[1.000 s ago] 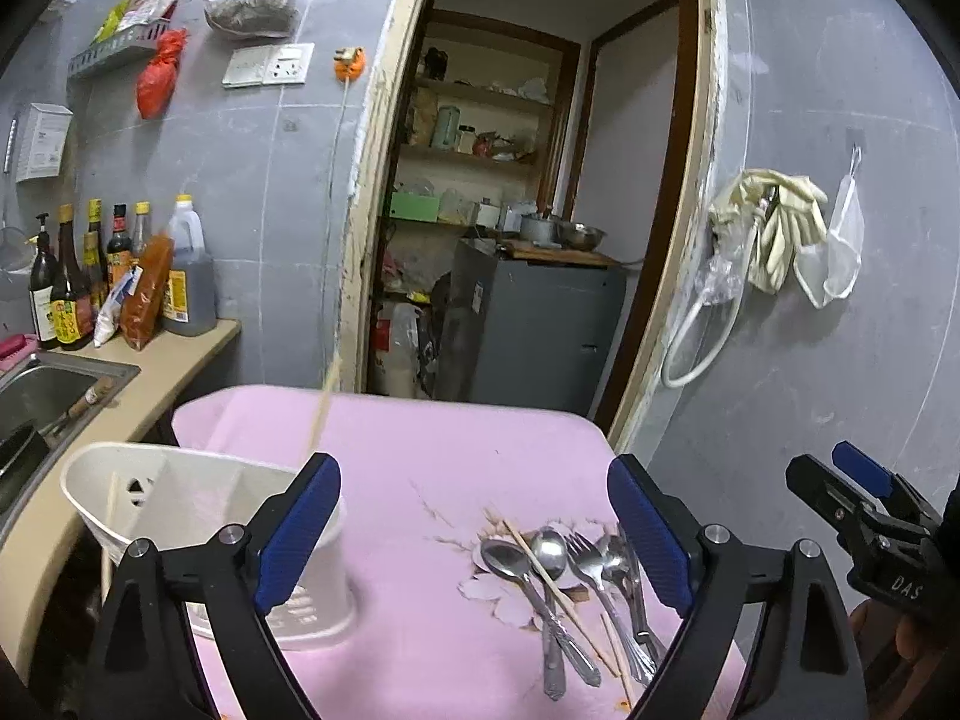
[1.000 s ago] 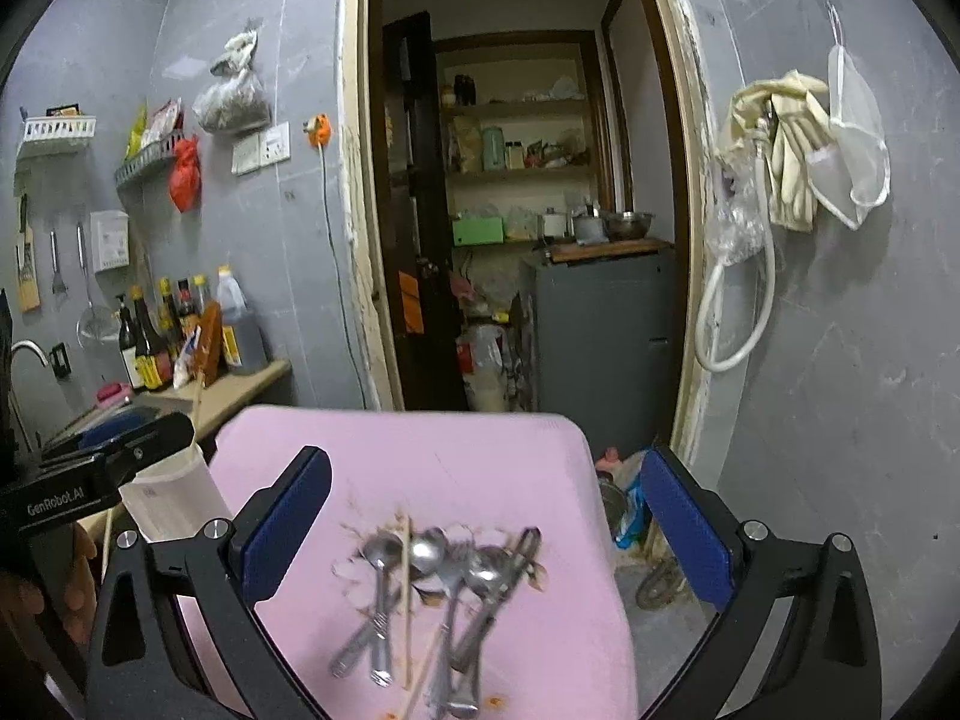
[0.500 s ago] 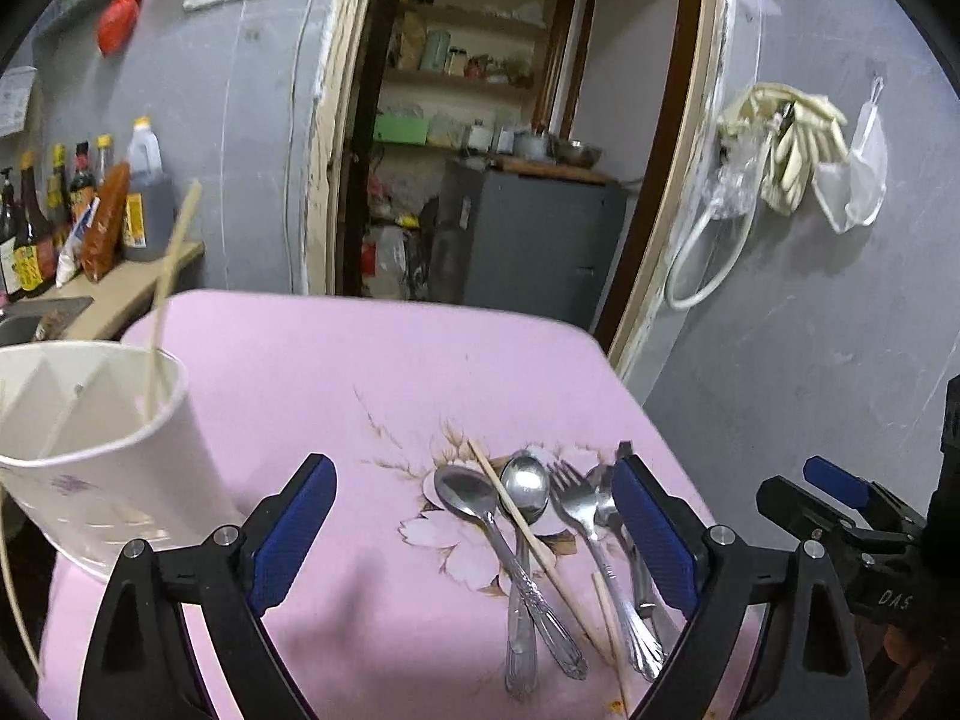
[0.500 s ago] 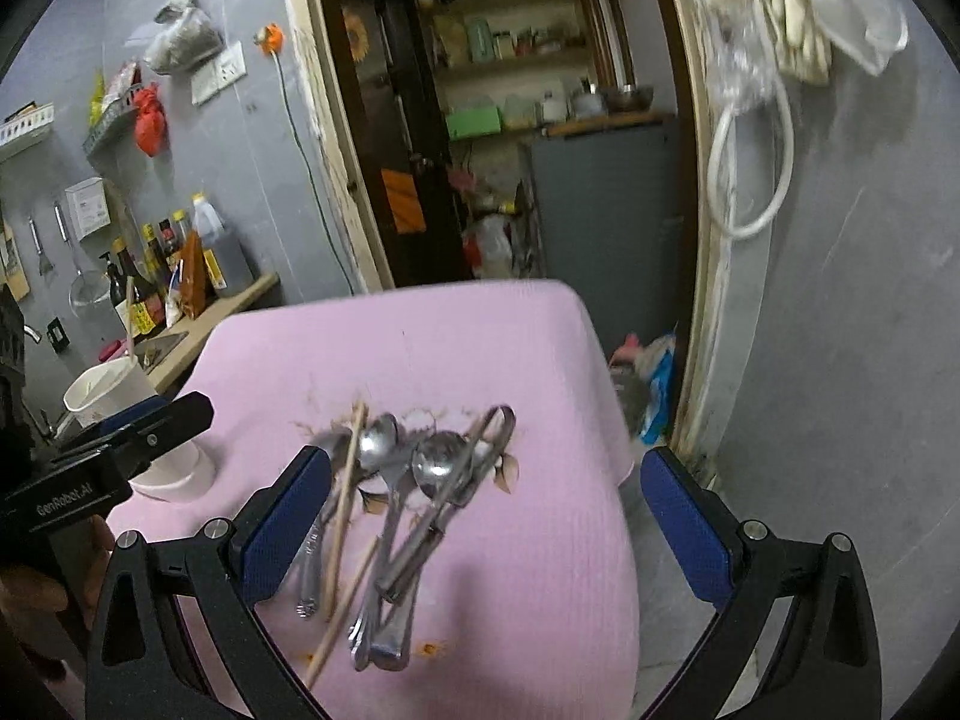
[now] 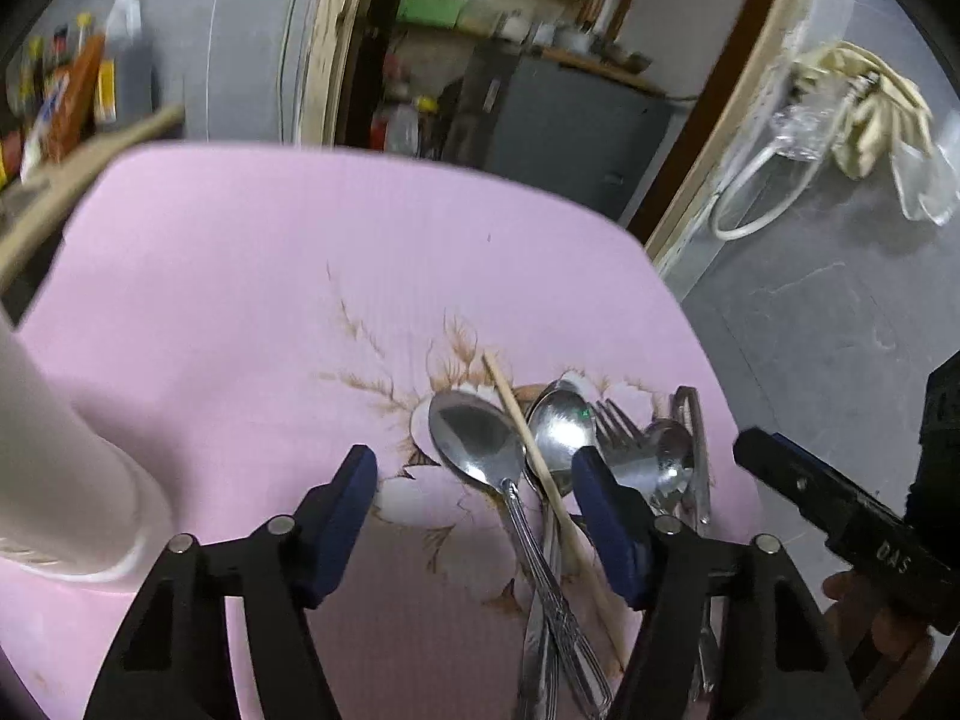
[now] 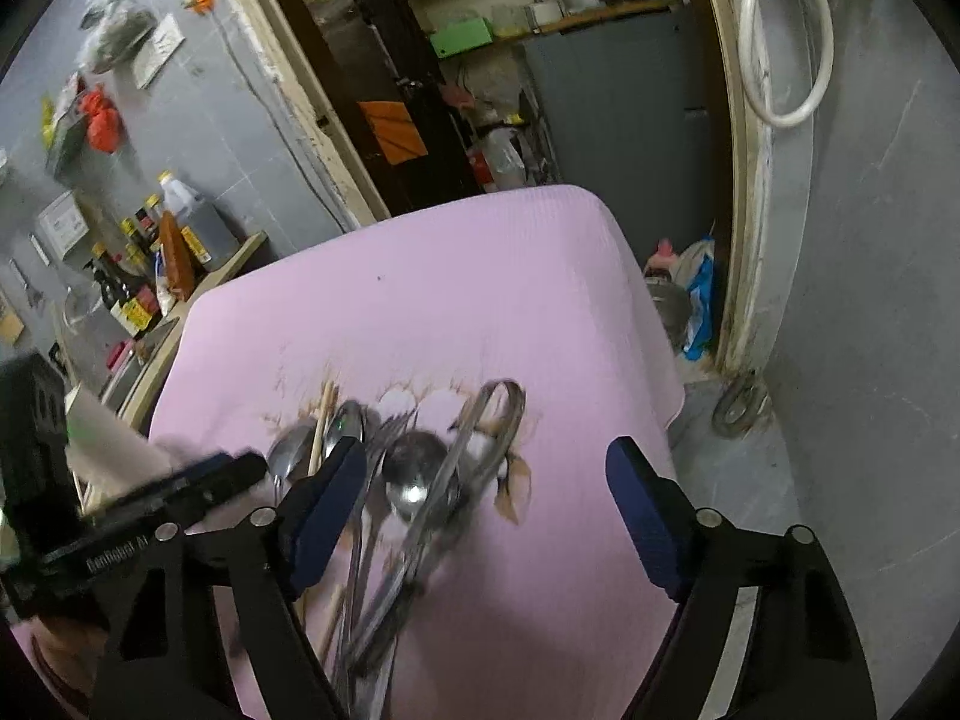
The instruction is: Organize utensils
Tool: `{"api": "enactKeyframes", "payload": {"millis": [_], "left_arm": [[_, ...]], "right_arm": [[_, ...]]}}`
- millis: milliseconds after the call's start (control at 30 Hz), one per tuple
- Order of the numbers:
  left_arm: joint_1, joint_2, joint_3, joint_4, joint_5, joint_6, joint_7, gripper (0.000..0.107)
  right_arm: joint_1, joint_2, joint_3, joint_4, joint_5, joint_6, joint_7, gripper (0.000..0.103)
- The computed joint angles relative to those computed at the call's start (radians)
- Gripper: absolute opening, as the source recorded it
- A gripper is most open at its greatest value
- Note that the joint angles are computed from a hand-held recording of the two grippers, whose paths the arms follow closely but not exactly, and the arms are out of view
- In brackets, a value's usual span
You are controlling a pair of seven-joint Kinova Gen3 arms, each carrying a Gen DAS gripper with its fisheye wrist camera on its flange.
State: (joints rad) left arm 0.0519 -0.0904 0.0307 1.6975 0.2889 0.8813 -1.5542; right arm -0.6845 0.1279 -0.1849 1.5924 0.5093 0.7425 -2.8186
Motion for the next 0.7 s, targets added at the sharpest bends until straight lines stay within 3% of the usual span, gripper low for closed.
{"api": "enactKeyframes", "payload": {"millis": [167,300,533,700], "left_arm": [[-0.030,0.079,-0.023,-0.056,0.099,0.098,-0.019,0.051],[-0.052,0.102,-0.019,-0.075,0.132,0.125,-0.022,0.046],[-0.062,0.159,0.001,-0.153,0.116,0.206,0.023,0.030],[-0.072,0.205,0.013,-0.204,0.149,0.273,0.024,0.015]], "right_arm": [[0.044,0.072,0.015,-0.084,-0.130,0.022,0.098,0.066],[0.048,0.130,0.035,-0.164,-0.209,0.085,0.159,0.056],[0.004,0.180,0.065,-0.246,-0.233,0.183,0.161,0.038],[0.011,0.167,0.070,-0.233,-0.259,0.186,0.150,0.027]]}}
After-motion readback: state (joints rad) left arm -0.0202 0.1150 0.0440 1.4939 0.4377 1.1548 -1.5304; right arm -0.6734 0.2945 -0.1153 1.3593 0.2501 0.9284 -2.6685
